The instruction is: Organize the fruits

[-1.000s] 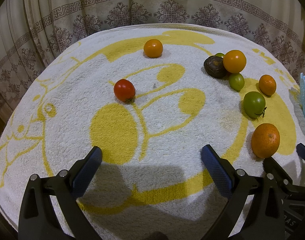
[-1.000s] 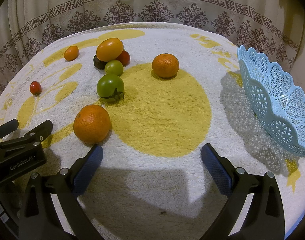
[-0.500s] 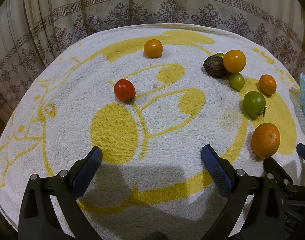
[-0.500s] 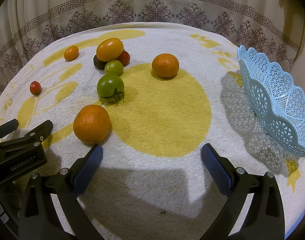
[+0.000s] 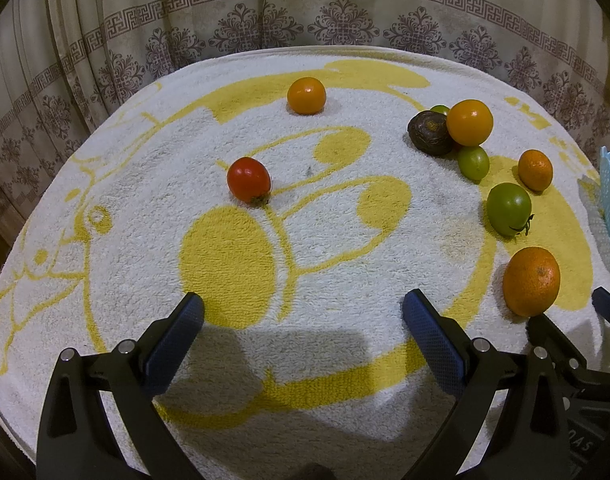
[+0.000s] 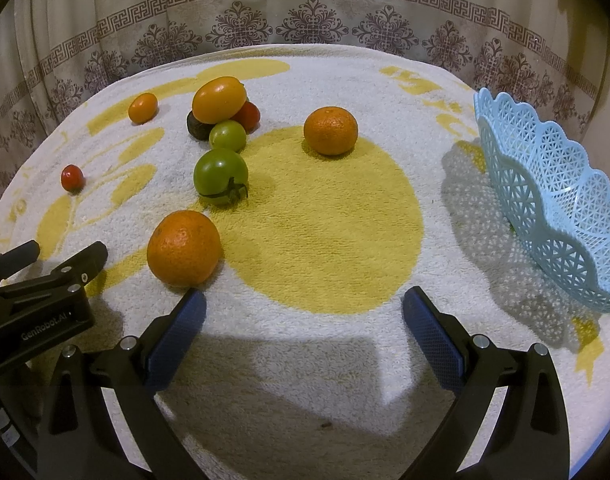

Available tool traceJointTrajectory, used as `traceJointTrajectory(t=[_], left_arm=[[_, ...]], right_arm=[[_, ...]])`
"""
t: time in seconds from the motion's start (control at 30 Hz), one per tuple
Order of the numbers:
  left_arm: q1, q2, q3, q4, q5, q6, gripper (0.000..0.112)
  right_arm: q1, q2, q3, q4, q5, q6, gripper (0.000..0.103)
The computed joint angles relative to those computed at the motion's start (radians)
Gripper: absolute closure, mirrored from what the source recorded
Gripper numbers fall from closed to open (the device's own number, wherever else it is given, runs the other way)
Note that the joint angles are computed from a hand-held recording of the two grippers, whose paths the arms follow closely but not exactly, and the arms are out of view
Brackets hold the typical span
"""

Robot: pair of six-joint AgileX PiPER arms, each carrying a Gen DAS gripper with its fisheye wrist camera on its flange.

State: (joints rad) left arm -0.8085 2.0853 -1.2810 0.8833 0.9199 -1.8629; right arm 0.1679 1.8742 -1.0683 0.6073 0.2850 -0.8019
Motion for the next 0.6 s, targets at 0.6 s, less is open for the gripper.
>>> traceJointTrajectory(t=[0.6], left_arm=[[0.003,0.009,-0.018,-0.019,0.019,0.022,0.014]], right_arm=[[-0.011,0.009,-0.020,-0.013,0.038,-0.023,0.002]])
